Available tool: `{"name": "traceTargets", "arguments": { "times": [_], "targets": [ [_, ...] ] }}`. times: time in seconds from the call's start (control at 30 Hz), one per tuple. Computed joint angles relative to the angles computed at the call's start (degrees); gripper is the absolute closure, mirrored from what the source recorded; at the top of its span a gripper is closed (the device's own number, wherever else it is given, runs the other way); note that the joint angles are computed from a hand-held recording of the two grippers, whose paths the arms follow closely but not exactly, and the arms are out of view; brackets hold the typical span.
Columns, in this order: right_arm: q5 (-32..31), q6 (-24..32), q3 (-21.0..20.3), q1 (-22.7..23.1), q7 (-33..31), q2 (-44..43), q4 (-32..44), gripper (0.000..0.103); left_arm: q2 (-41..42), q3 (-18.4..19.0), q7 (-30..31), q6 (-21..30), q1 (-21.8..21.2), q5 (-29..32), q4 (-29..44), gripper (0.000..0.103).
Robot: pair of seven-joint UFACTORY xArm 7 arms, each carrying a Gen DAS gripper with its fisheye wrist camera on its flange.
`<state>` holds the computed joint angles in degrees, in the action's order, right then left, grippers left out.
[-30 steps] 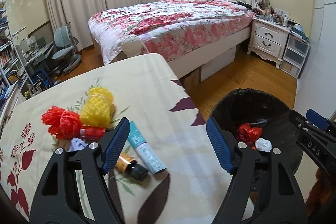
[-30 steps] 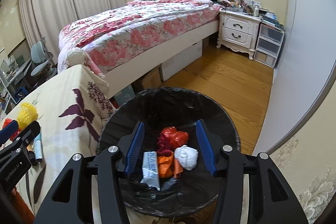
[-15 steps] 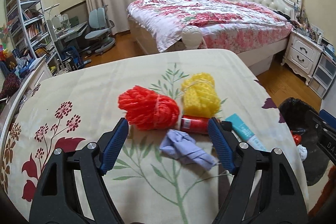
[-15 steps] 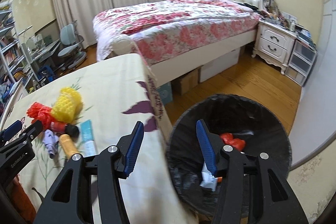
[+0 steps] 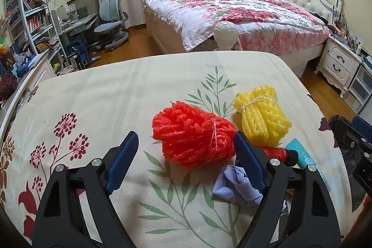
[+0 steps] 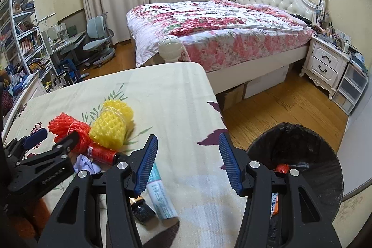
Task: Collect trash
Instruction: 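Move both open tools back over the foam nets on the bed, then grasp the red foam net with the left tool while the right tool grasps the yellow net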
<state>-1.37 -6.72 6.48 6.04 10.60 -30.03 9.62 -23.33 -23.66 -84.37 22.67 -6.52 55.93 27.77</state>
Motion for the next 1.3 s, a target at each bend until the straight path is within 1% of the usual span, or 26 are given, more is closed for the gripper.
{"name": "traceTargets", "arguments": {
  "times": [0.1,0.17,0.2,0.23,0.27,0.4,0.5,0.63,0.73,0.9,0.93,1.07,1.1,1.23,1.3],
  "targets": [
    [0.0,-0.3,1.3,-0.3,0.5,1.1,0.7,0.049,2.1,1.2,0.4,-3.0,0.8,1.0,0.4,0.021],
    [0.0,-0.3,2.1,-0.5,1.0,1.9,1.3,0.049,2.9,1.7,0.5,-4.6,1.3,1.6,0.4,0.026],
    [-0.1,-0.4,2.3,-0.4,1.1,2.3,1.6,0.049,3.3,2.0,0.9,-5.2,1.3,1.5,0.4,0.034],
    [-0.1,-0.5,2.4,-0.3,1.2,2.7,1.8,0.049,3.8,2.6,1.9,-5.9,1.1,1.0,0.5,0.046],
    [-0.2,-0.5,2.4,0.0,1.3,3.1,2.1,0.049,4.3,3.1,3.1,-6.6,0.8,0.3,0.4,0.051],
    [-0.3,-0.8,3.3,0.6,1.8,5.3,3.6,0.049,3.6,2.1,2.6,-7.8,2.4,1.9,-0.1,0.057],
    [-0.3,-0.9,4.2,1.3,2.3,6.3,4.5,0.049,2.3,2.0,3.0,-7.4,2.8,1.7,-0.9,0.059],
    [-0.5,-1.0,4.6,3.3,2.9,8.1,6.3,0.049,-0.8,2.6,4.4,-7.9,4.1,-0.4,-3.1,0.059],
    [-0.8,-0.8,7.5,2.3,3.4,9.9,8.1,0.047,-3.6,2.2,6.5,-7.1,5.6,-2.3,-4.9,0.059],
    [-1.5,-0.7,10.3,1.8,4.2,13.0,10.6,0.045,-8.2,1.6,10.2,-6.1,7.8,-6.1,-7.8,0.059],
    [-1.6,-0.7,10.3,2.2,4.3,13.5,11.1,0.045,-9.1,1.7,11.0,-6.1,8.1,-7.1,-8.5,0.059],
    [-1.6,0.0,6.4,7.1,4.1,15.8,12.8,0.045,-11.3,1.6,14.3,-6.8,9.6,-10.6,-10.5,0.059],
    [-1.5,0.2,6.2,7.8,4.2,16.4,13.3,0.045,-12.0,1.8,15.1,-6.9,9.8,-11.5,-11.1,0.059],
    [-2.3,1.6,8.9,6.6,5.0,18.8,15.3,0.045,-14.5,1.5,17.8,-7.4,10.7,-14.8,-13.1,0.059],
    [-3.5,2.5,11.1,4.9,6.2,19.7,16.2,0.049,-15.6,1.1,18.9,-7.4,10.9,-16.6,-13.8,0.059]
  ]
}}
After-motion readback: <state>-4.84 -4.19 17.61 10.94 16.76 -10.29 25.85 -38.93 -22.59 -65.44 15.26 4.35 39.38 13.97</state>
